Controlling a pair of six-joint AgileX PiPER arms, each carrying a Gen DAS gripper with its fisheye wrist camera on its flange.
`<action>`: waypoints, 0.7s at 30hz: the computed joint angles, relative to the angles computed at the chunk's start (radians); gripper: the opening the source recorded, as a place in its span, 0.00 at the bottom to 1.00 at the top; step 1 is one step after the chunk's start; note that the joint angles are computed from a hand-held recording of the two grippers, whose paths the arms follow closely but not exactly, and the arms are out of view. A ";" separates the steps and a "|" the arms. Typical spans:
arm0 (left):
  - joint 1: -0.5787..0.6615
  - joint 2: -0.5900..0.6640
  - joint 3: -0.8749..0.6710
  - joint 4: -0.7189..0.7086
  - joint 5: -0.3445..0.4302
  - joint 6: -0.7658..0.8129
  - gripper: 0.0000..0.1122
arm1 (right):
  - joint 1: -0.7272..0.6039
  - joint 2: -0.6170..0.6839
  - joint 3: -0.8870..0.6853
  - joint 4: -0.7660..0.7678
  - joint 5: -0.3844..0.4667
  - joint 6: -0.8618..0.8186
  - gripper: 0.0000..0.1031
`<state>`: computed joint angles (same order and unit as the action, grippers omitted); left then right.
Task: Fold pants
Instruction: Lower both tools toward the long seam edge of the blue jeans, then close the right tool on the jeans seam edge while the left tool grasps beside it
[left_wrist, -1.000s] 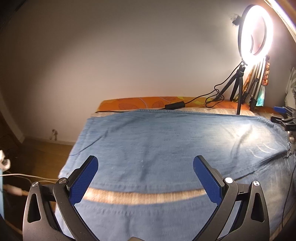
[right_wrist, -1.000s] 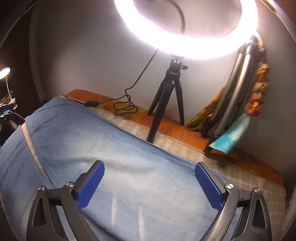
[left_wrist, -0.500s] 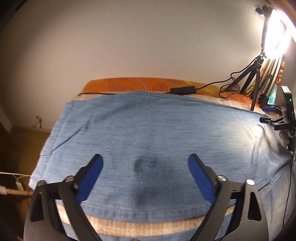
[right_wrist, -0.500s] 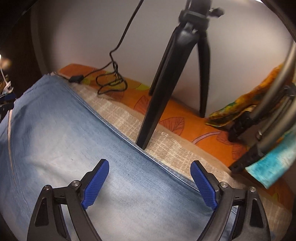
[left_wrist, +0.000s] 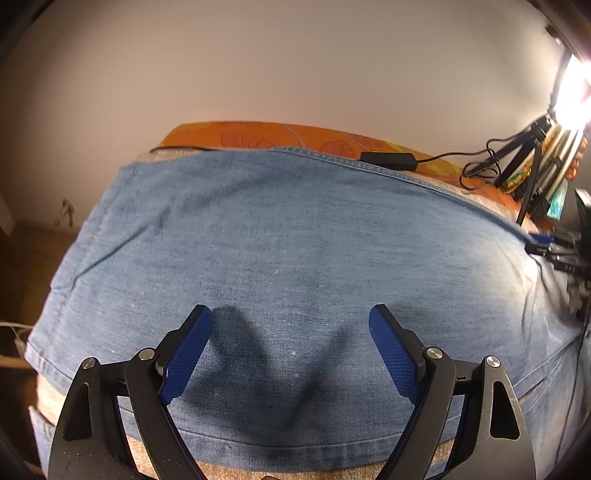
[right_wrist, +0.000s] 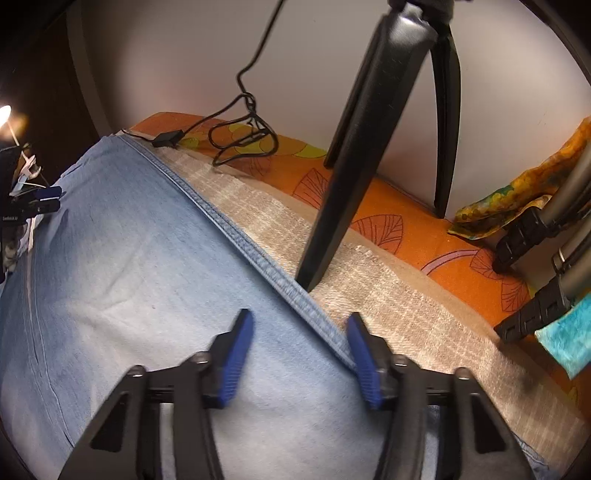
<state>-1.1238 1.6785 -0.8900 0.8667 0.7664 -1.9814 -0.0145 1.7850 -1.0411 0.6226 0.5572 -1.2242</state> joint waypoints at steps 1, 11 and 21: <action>0.008 -0.008 0.006 -0.001 -0.008 -0.006 0.77 | 0.014 -0.026 0.032 -0.010 -0.037 0.014 0.20; 0.132 -0.115 -0.017 0.016 -0.033 -0.003 0.78 | 0.147 -0.478 0.407 -0.101 -0.266 0.051 0.07; 0.320 0.014 -0.188 -0.199 -0.129 0.198 0.78 | 0.246 -0.645 0.558 -0.285 -0.280 0.195 0.06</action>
